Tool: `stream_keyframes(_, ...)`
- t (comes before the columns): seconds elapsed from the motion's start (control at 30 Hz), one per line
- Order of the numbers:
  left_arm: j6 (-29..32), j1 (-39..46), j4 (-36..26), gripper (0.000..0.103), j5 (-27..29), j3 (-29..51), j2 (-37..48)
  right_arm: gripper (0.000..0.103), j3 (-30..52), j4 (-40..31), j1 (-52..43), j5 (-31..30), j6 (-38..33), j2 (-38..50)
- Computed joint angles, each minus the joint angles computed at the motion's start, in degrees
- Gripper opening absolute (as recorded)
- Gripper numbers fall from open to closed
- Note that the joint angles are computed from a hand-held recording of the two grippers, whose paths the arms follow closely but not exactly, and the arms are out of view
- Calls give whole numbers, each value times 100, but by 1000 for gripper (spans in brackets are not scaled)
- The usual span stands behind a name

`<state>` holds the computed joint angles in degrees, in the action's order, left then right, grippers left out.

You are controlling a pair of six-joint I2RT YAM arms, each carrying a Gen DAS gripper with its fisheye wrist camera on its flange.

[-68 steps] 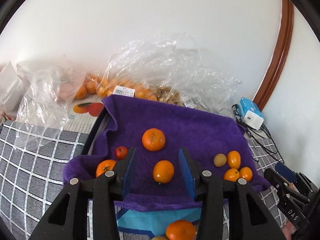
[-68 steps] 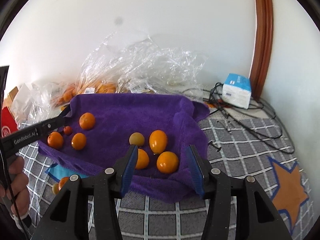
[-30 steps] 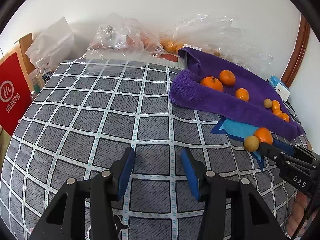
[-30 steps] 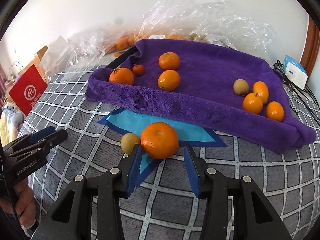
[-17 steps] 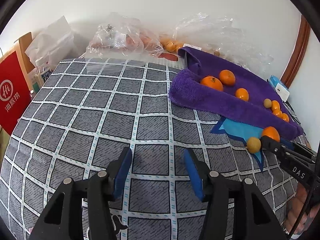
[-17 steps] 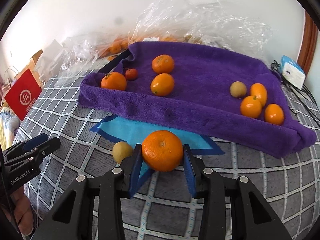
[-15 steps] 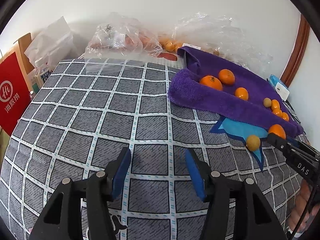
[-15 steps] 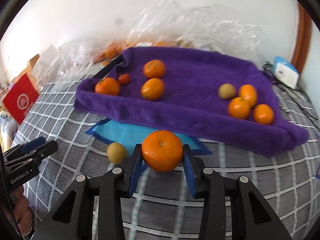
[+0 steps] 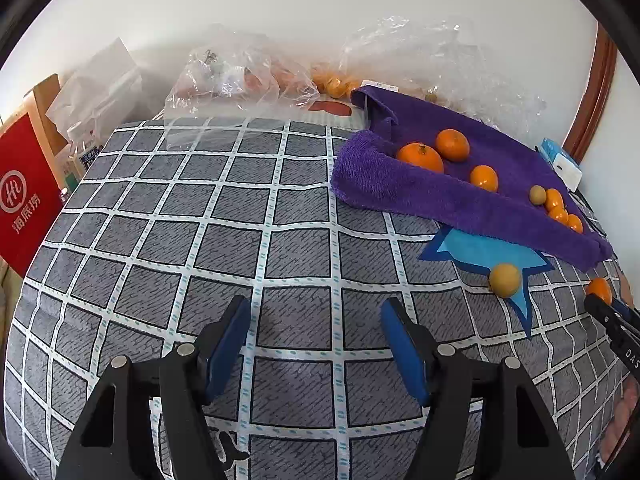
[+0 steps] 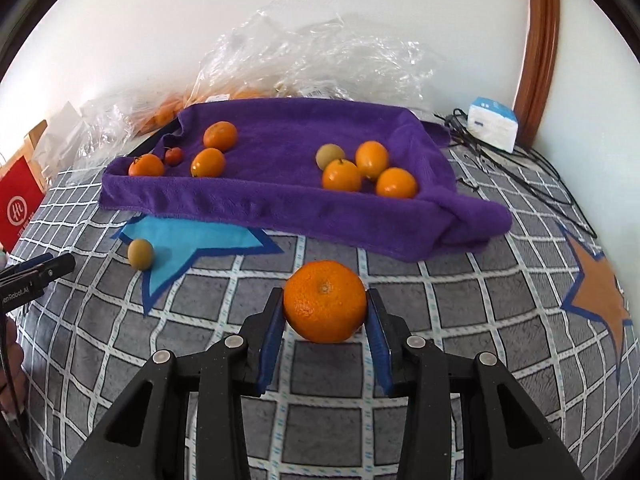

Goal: Organize fruits
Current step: 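Grasp the small yellow fruit with the left tool while the right tool holds the orange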

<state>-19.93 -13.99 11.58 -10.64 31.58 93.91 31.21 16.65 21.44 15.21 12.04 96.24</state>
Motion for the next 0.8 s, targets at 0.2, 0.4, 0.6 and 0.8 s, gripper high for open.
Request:
stream_keyframes(0.2,-180,-317,-446,64,-250,184,-66,39,-322,102,-281,-193,-153,-250)
stream_keyframes(0.4,-512,-865,-604,64,-138,442,-260,39,-490,168,-601,-329,-292,-408)
stream_keyframes(0.6,-517,-1381,-727,64,-324,1085,305,39,-638,127,-855,-439,-390,-638)
stream_keyframes(0.8,-583,-1644,-730,58,-382,1479,717,39,-769,-79,-990,-524,-635,-1014)
